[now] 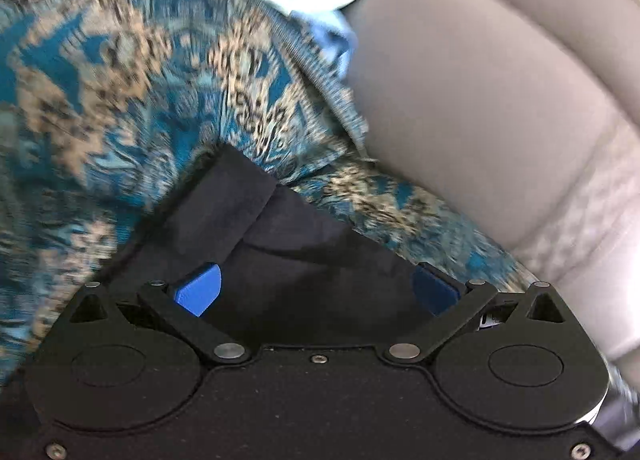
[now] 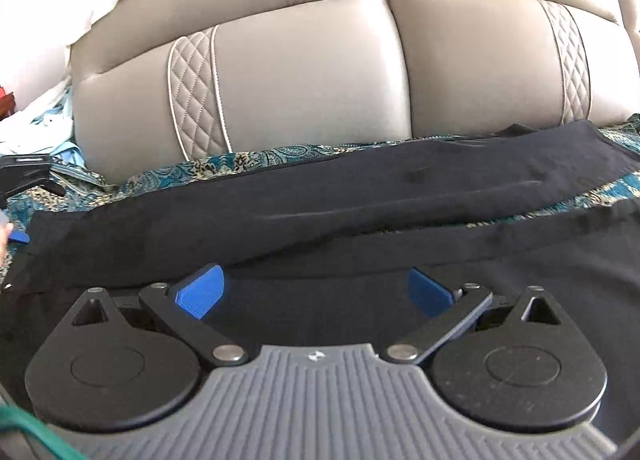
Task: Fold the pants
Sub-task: 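Lower the left gripper onto the trousers' waistband end and close it, then grasp the trousers' leg end with the right gripper while the left gripper holds the waistband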
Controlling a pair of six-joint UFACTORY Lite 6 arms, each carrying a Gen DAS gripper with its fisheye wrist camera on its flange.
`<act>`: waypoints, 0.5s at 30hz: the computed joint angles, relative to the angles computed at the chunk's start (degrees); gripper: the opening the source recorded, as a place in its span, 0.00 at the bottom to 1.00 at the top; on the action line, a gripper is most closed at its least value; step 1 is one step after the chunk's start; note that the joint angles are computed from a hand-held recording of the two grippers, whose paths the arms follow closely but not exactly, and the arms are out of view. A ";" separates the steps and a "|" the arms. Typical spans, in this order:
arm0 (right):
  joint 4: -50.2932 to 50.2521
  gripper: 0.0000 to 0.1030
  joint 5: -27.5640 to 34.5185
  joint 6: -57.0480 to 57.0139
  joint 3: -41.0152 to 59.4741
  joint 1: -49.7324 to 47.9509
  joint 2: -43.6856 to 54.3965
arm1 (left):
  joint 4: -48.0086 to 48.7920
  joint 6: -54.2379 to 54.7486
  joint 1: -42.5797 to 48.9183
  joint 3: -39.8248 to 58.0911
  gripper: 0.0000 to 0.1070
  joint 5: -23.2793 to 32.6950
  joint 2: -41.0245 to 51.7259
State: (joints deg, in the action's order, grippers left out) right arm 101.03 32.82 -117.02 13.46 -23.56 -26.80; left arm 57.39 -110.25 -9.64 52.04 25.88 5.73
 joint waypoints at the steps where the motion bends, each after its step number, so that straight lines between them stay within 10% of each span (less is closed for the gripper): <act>1: 1.47 1.00 -0.44 -0.53 0.58 0.87 1.22 | -0.88 -0.90 0.31 3.17 0.96 1.06 4.07; 12: 3.03 1.00 -0.43 -2.79 -1.14 1.64 -1.51 | -14.02 3.18 -1.55 38.92 0.91 23.65 37.52; 15: 2.78 1.00 -0.38 -3.64 -1.40 1.35 -2.29 | -5.09 -5.47 -4.60 30.96 0.24 19.54 32.60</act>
